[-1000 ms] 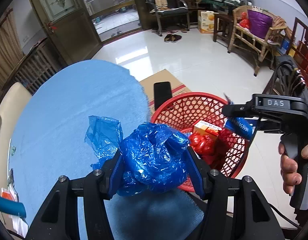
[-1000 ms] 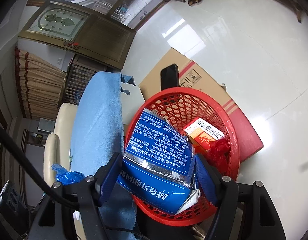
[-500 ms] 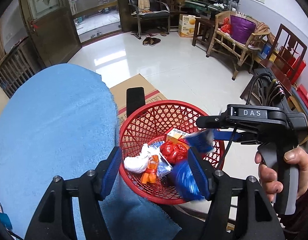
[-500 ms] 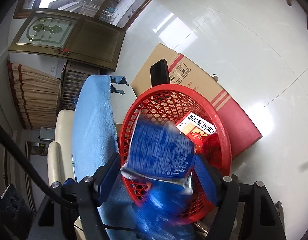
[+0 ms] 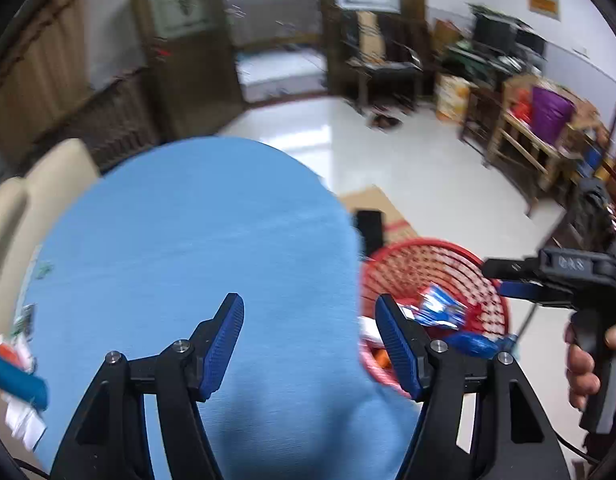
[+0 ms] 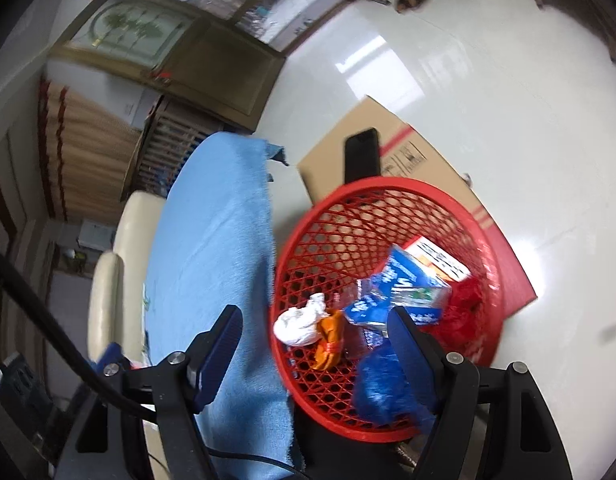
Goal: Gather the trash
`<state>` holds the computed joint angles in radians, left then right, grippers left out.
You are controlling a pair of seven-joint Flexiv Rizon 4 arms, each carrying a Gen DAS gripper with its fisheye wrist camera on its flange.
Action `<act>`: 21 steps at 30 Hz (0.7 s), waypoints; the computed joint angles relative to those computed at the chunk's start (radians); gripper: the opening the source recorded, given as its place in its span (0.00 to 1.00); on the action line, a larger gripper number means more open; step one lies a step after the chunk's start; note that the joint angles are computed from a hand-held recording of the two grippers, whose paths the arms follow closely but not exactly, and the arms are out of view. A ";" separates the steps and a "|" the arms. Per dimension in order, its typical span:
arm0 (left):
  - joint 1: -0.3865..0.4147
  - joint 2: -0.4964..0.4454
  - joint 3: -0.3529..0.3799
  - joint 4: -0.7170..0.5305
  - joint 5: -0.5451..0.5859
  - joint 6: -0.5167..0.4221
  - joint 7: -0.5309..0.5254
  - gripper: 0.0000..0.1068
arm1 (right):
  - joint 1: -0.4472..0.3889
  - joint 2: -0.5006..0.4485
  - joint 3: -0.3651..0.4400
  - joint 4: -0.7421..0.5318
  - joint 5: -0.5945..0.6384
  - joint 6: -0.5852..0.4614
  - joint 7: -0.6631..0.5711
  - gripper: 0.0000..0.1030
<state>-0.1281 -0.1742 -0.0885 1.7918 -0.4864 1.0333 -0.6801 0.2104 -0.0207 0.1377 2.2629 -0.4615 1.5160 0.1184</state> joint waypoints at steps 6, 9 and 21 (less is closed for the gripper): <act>0.038 0.042 0.017 0.058 -0.111 0.181 0.037 0.78 | 0.039 -0.005 0.009 -0.141 -0.231 -0.201 -0.015 0.76; 0.054 0.055 0.031 0.070 -0.135 0.231 0.041 0.78 | 0.077 -0.032 0.017 -0.229 -0.334 -0.279 -0.037 0.76; 0.141 0.101 0.115 0.107 -0.090 0.333 -0.081 0.78 | 0.294 -0.196 -0.002 -0.558 -0.510 -0.492 -0.192 0.76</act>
<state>0.0124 -0.0727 0.0261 1.8992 -0.5763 1.3660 -0.7616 0.5039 -0.2164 0.1353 1.7052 -0.9719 1.0245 -0.0732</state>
